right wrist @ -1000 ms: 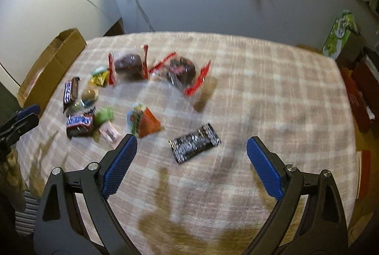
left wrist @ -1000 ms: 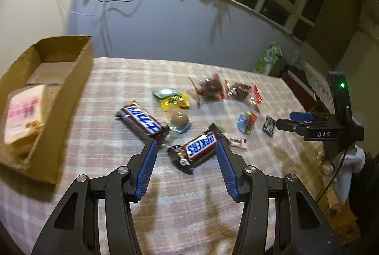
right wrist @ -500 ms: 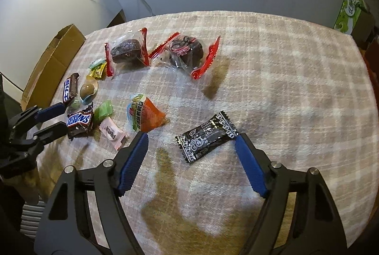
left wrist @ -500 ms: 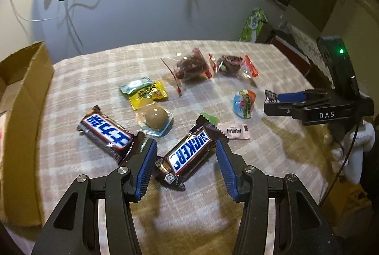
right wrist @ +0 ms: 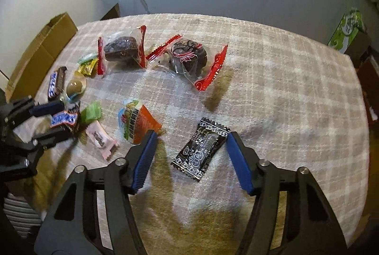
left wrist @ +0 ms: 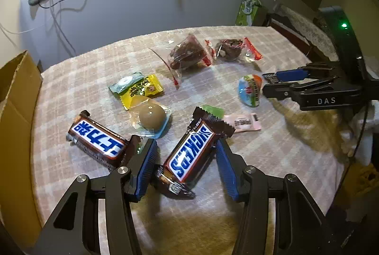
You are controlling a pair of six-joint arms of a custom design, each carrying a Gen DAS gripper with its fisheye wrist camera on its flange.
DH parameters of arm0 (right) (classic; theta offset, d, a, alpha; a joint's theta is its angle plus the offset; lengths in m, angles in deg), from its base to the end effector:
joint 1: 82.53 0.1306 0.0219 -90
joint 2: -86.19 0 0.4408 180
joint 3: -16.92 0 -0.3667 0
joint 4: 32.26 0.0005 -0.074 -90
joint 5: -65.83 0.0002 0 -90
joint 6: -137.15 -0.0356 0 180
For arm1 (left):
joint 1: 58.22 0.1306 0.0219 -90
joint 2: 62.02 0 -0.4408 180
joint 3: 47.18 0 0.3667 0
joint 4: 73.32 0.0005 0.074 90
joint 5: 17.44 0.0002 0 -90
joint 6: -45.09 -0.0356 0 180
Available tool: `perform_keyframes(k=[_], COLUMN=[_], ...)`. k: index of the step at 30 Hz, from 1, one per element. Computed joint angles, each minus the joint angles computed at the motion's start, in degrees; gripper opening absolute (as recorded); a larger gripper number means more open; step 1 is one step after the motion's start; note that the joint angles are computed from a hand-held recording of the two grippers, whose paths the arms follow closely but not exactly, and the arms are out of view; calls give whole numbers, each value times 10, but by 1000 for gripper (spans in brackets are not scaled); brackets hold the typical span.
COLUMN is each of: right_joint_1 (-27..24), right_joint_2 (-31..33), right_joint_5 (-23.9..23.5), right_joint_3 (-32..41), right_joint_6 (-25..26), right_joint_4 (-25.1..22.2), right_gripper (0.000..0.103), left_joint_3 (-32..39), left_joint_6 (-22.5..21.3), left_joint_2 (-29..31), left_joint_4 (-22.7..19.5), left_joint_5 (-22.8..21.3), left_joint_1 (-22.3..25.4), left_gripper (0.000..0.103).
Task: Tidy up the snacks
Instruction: 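Grasp the Snickers bar with the left tool while the right tool grasps the black candy, then carry the Snickers bar and black candy into the box and open both tools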
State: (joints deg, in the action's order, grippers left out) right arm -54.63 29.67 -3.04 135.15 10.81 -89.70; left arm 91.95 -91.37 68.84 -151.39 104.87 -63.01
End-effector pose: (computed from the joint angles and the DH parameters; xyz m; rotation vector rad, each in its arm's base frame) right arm 0.6065 0.3061 0.3694 0.3025 2.5314 -0.0733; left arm 0.7048 -0.0787 0.4190 1.2302 2.2583 -0.5326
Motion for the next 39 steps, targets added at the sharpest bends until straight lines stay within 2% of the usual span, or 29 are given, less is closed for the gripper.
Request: perform_keyframes(k=[4,6,9,13,19,29,39], right_joint_1=[5,5,4,4,8,24,49], right_joint_2=[13,14,9,-5,-19,-41,-34], right_joint_5=[27,28,31,38,37,51,68], right_joint_3=[20,22,15,-7,-29,-40,12], right_joint_6=[17,20,21,15,1,-10,23], right_joint_4=[-28,-30,-28,-22,-7,15,21], right_gripper=[48,45,39,27,26,25,25], left_joint_3=[-16,-33,-30,-49,-81,-86,-79], left_joint_6=[-3,1,14,24,38,67,100], left_joint_2=[-8,-16,-15,-24,-45,-55,-67], left_joint_4=[15,33,30,43,60,63,77], left_joint_5=[-4,-10,-3,3,20,52,85], left_joint_1=[-3,-6,-5,-2,5,29,54], left_gripper=[51,41,28,27,27,27,27])
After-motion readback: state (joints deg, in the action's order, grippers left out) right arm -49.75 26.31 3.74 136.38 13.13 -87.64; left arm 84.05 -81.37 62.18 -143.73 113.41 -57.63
